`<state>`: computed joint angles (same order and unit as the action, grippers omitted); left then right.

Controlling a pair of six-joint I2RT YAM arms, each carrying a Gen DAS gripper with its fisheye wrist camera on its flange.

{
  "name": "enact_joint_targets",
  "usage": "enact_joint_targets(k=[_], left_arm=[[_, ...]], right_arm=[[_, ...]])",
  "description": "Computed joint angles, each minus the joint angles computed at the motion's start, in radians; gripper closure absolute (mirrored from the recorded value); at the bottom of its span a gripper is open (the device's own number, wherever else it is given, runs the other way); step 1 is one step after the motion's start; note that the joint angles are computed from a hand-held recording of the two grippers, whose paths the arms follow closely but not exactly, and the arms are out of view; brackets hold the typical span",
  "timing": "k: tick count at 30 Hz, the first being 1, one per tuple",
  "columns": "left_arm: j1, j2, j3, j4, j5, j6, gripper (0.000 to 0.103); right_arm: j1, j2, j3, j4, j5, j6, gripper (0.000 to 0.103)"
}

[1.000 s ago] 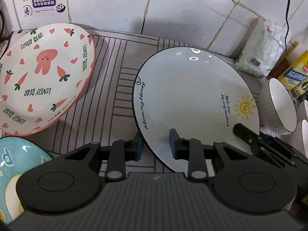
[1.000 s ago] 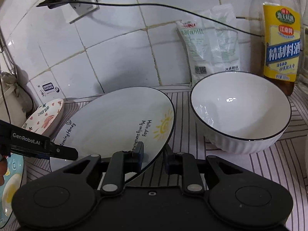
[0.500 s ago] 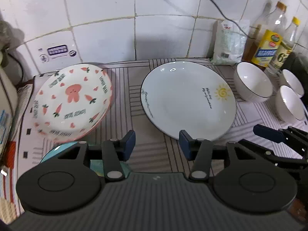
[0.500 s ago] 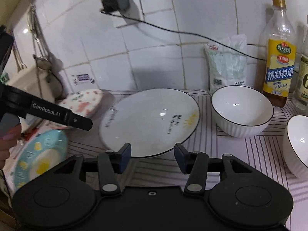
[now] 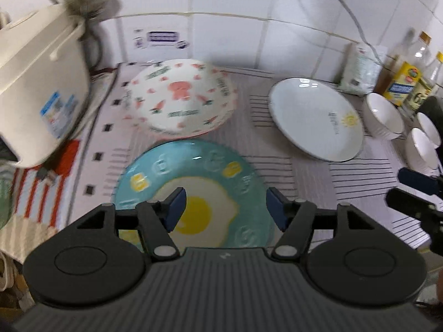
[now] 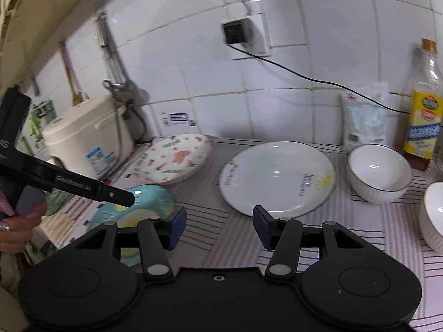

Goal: Organize plates and bowls

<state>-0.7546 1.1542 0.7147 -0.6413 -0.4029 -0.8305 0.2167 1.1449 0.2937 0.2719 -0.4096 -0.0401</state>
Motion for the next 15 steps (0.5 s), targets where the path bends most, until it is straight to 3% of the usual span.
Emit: enact_joint_targets(k=[4,10,15], left_arm=[[0.061,-0.085,-0.092,-0.027,0.033,0.018,0.038],[0.162,-0.13,-0.229,-0.004,0.049,0.029,0.038],[0.238,-0.13,-0.311,0.065,0.077,0.054,0.038]], right_arm=[[0.102,-0.01,-0.017,0.018,0.042,0.024,0.04],[0.247,0.167,-0.002,0.135,0.12,0.093,0.039],[0.353,0.394,-0.035,0.438,0.201,0.113,0.039]])
